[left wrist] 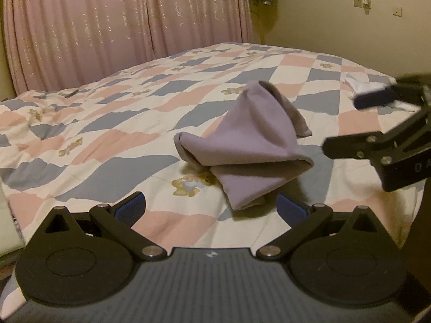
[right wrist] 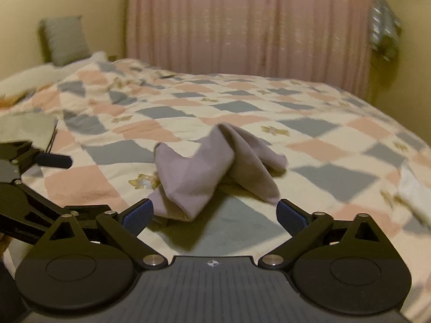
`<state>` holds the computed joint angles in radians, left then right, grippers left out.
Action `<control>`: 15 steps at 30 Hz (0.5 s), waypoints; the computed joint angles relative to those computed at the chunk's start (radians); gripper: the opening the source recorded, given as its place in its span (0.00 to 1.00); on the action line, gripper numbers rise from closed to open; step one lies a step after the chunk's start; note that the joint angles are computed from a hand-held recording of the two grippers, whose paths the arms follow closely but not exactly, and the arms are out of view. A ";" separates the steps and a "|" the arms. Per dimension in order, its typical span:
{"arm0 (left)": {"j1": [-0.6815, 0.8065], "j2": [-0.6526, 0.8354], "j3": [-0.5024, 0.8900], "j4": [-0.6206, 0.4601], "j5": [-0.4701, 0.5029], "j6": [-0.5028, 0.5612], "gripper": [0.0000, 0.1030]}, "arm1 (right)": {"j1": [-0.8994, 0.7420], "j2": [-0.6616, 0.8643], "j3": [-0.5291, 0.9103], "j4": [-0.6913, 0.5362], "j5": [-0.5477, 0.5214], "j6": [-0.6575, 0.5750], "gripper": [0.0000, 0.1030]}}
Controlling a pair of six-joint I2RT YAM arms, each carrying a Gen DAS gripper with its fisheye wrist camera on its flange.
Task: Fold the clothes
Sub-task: 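Close the right gripper on the lavender shirt while the left gripper approaches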
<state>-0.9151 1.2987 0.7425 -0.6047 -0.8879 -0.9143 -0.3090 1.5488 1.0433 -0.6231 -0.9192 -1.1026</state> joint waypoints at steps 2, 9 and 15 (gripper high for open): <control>0.048 -0.006 -0.040 0.101 0.030 0.098 0.99 | 0.050 -0.005 -0.011 0.049 0.019 -0.006 0.89; 0.186 0.004 -0.159 0.421 0.166 0.379 0.90 | 0.178 0.014 -0.053 0.173 0.115 -0.044 0.67; 0.263 0.024 -0.215 0.536 0.262 0.438 0.74 | 0.292 0.038 -0.115 0.318 0.208 -0.079 0.55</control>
<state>-0.6523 1.3227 0.5274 -0.0686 -0.6257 -0.4761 -0.0170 1.5865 0.9287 -0.3050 -0.7110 -1.1815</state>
